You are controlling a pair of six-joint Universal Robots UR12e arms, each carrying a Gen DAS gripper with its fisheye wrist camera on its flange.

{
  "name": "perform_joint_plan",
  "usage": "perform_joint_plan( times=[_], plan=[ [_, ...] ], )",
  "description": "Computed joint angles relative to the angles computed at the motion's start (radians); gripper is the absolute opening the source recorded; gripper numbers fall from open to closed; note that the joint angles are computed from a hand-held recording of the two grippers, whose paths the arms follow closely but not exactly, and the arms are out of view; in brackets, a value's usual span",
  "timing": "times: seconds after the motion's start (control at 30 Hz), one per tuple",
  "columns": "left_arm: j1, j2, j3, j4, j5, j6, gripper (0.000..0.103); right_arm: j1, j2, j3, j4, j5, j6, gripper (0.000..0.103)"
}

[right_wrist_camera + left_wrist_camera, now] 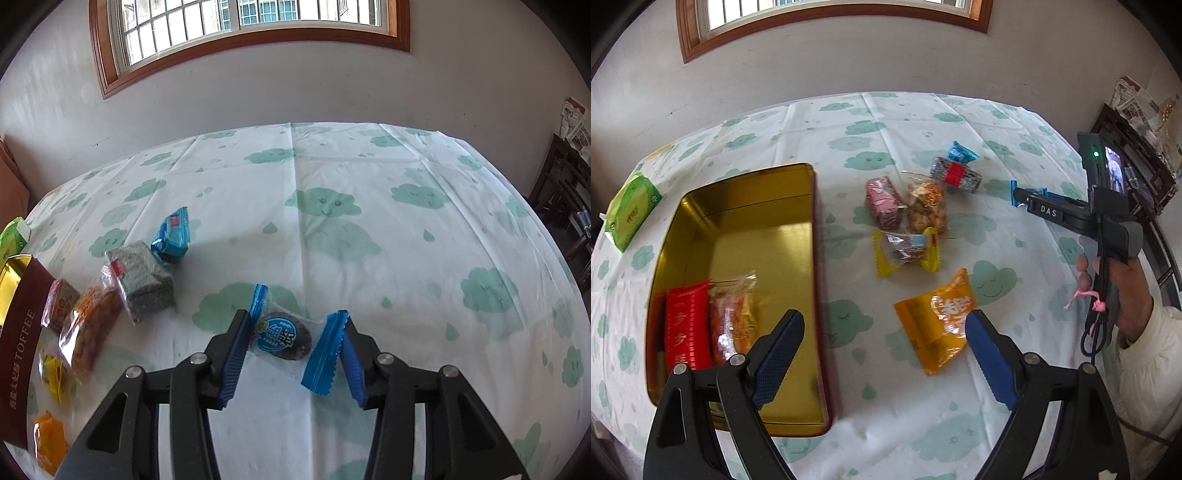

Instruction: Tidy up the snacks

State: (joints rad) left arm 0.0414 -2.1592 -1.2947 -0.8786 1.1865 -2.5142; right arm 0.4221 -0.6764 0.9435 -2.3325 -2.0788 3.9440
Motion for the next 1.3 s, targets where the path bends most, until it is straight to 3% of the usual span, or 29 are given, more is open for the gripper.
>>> perform_joint_plan(
  times=[0.4,0.73,0.83,0.97,1.07,1.3],
  plan=[
    [-0.016,-0.004,-0.031,0.009,-0.034,-0.025,0.086,0.016,-0.089,0.157,-0.042,-0.014,0.038,0.047],
    [-0.052,-0.029,-0.022,0.03,0.023,-0.053,0.085,0.02,-0.108,0.192,-0.057,-0.023,0.042,0.048],
    [-0.059,-0.035,-0.019,0.012,0.038,-0.054,0.078,0.02,-0.109,0.195,-0.061,-0.021,0.042,0.049],
    [-0.059,-0.04,-0.017,-0.006,0.041,-0.055,0.061,0.02,-0.108,0.192,-0.056,-0.023,0.041,0.049],
    [-0.058,-0.038,-0.028,0.029,0.05,-0.057,0.047,0.021,-0.107,0.191,-0.052,-0.024,0.04,0.049],
    [-0.051,-0.037,-0.032,0.044,0.032,-0.064,0.039,0.021,-0.106,0.189,-0.052,-0.025,0.041,0.049]
  ],
)
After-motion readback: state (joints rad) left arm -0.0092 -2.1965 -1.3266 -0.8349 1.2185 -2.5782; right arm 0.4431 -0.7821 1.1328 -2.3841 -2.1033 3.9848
